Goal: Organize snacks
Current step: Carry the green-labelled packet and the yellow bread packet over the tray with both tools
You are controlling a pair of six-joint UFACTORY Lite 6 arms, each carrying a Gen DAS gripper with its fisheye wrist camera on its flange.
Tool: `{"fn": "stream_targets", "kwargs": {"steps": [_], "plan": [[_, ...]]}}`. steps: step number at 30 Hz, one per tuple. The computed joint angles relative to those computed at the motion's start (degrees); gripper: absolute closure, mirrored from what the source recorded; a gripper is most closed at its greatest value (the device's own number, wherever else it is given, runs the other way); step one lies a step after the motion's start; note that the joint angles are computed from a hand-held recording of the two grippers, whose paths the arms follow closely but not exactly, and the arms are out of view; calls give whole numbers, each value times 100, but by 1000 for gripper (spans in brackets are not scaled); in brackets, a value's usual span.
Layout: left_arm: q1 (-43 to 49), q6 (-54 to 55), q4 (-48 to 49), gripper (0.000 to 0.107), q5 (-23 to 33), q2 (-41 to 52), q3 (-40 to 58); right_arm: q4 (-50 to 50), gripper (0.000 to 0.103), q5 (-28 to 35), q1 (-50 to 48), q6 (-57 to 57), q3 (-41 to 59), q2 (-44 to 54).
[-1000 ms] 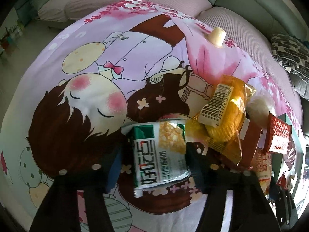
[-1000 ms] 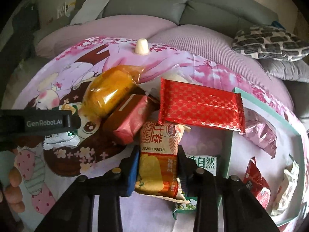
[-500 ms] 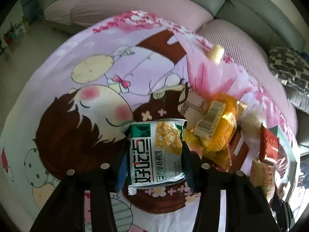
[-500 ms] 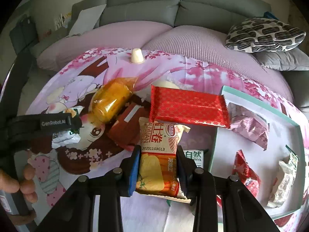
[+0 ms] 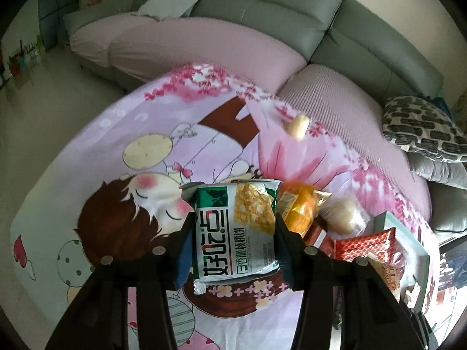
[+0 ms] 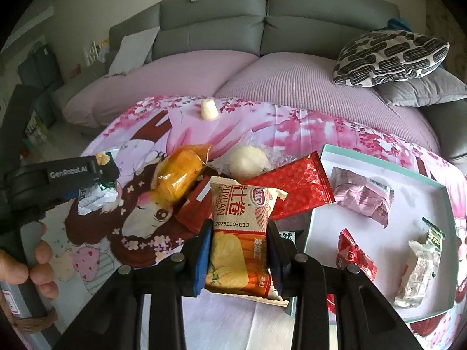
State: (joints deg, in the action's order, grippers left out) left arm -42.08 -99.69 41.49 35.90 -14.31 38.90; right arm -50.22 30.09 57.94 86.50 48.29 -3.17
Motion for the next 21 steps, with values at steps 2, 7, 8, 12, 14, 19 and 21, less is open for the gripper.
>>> {"fn": "stream_targets", "kwargs": {"steps": [2, 7, 8, 12, 14, 19, 21], "plan": [[-94, -44, 59, 56, 109, 5, 92, 31, 66, 9, -35, -19, -47, -87], [-330, -11, 121, 56, 151, 324, 457, 155, 66, 28, -295, -85, -339, -476], [-385, 24, 116, 56, 143, 438, 573, 177, 66, 23, -357, -112, -383, -536], [-567, 173, 118, 56, 82, 779, 944, 352, 66, 21, -797, -300, -715, -959], [-695, 258, 111, 56, 66, 1006, 1199, 433, 66, 46, -1057, -358, -908, -1194], [-963, 525, 31, 56, 46, 1519, 1789, 868, 66, 30, -1901, -886, -1391, -1861], [-1115, 570, 41, 56, 44, 1741, 2038, 1042, 66, 18, -2224, -1118, -1531, -2064]]}}
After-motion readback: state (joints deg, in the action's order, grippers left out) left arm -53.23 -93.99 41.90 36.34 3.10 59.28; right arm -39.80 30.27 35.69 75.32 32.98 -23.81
